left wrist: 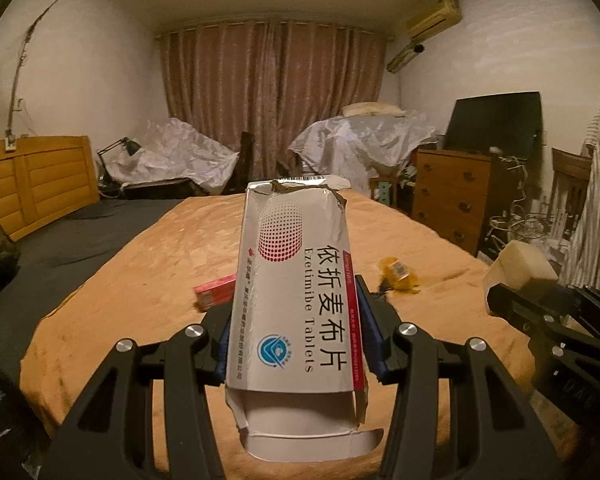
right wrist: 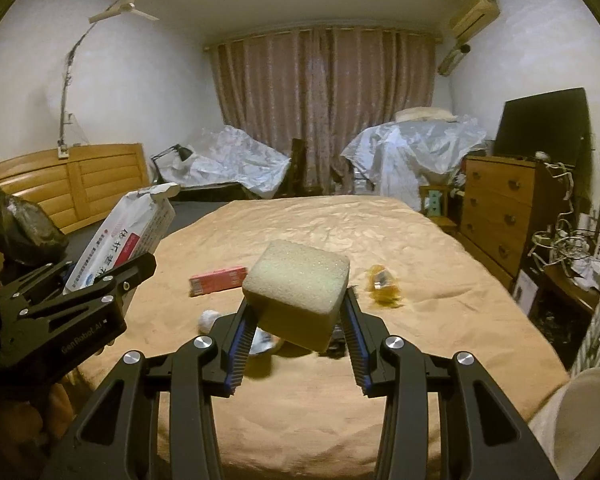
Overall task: Collect trash
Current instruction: 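Lift the sponge and medicine box and carry them over the white bucket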
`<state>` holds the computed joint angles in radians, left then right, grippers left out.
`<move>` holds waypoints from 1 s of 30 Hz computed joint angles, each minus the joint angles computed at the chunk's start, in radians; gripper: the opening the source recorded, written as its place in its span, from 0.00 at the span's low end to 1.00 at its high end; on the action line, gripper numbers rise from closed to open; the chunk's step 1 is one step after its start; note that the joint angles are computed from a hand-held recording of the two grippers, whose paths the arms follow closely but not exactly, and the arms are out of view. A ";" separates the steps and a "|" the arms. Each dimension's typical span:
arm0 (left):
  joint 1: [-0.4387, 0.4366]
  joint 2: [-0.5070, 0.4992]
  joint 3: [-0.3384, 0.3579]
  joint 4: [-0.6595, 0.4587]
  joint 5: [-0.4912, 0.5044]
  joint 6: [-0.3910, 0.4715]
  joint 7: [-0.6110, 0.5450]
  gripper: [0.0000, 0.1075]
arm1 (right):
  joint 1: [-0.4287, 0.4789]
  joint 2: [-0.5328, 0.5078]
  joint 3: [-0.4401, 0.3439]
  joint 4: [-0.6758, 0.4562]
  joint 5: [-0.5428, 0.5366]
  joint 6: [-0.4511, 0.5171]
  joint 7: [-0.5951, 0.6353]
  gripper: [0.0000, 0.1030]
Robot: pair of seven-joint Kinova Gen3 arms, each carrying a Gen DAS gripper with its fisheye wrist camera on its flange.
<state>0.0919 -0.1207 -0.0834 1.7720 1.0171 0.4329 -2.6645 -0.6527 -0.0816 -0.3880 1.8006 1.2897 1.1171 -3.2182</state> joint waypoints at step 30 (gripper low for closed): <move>0.302 0.187 0.326 -0.271 -0.441 0.255 0.411 0.45 | 0.283 -0.676 0.301 0.143 -0.537 0.273 0.608 0.42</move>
<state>0.3943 0.0665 0.2421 1.5014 0.5758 0.6882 -2.2534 -0.3697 -0.7581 -0.0869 1.9433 0.7526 1.3904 -2.6100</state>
